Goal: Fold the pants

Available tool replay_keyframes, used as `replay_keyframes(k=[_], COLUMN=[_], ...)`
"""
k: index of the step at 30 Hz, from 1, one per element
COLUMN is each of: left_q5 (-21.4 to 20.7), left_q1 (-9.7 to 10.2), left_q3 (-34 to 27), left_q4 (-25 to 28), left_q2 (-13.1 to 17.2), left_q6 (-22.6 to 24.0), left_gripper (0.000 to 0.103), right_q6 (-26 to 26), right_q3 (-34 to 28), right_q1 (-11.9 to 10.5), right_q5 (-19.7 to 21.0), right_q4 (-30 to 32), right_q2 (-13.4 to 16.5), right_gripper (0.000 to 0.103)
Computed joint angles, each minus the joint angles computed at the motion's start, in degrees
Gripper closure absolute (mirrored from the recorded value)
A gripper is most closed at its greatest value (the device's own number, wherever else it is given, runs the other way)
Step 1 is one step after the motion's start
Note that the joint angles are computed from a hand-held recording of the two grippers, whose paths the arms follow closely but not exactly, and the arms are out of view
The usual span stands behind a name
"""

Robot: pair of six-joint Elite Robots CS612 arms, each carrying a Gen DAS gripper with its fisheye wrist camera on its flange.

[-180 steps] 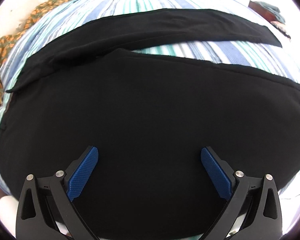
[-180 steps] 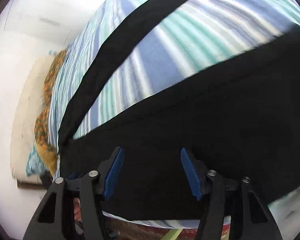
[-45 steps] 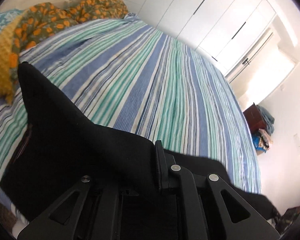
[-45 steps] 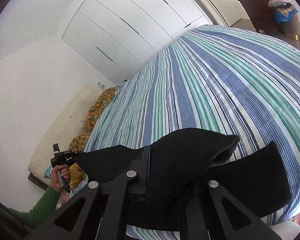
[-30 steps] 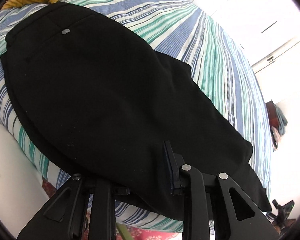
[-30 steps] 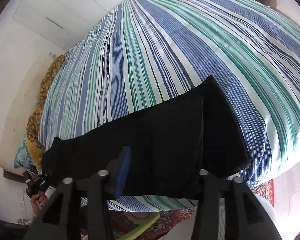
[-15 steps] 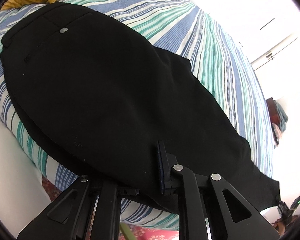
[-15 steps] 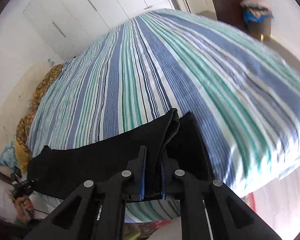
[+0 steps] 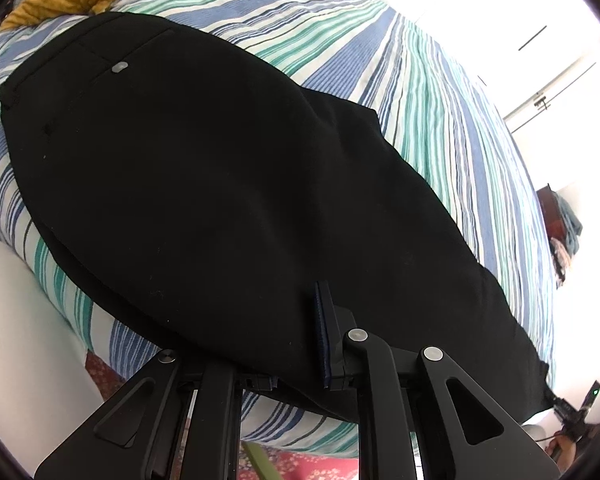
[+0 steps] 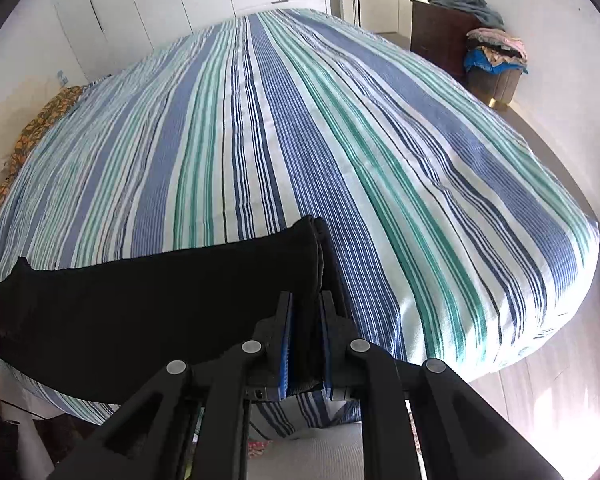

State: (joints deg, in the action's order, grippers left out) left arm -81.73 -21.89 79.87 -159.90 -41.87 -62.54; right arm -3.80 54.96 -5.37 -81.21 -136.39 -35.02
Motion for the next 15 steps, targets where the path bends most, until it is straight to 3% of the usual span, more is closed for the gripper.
replay_keyframes(k=[3, 8, 15], left_q5=[0.3, 3.6, 5.5], left_q1=[-0.08, -1.02, -1.44], left_q3=[0.0, 0.4, -0.9], left_q4=[0.3, 2.7, 6.7], left_q2=[-0.1, -1.2, -0.8], left_q6=[-0.1, -0.7, 0.6], left_gripper=[0.090, 0.096, 0.096], right_q6=[2.3, -0.1, 0.3], right_q3=[-2.8, -2.6, -2.9], right_q1=[-0.4, 0.5, 0.4], right_q5=[0.4, -2.9, -2.8], right_q4=[6.4, 5.5, 5.8], right_q2=[1.4, 1.3, 1.6], right_gripper=[0.091, 0.091, 0.091])
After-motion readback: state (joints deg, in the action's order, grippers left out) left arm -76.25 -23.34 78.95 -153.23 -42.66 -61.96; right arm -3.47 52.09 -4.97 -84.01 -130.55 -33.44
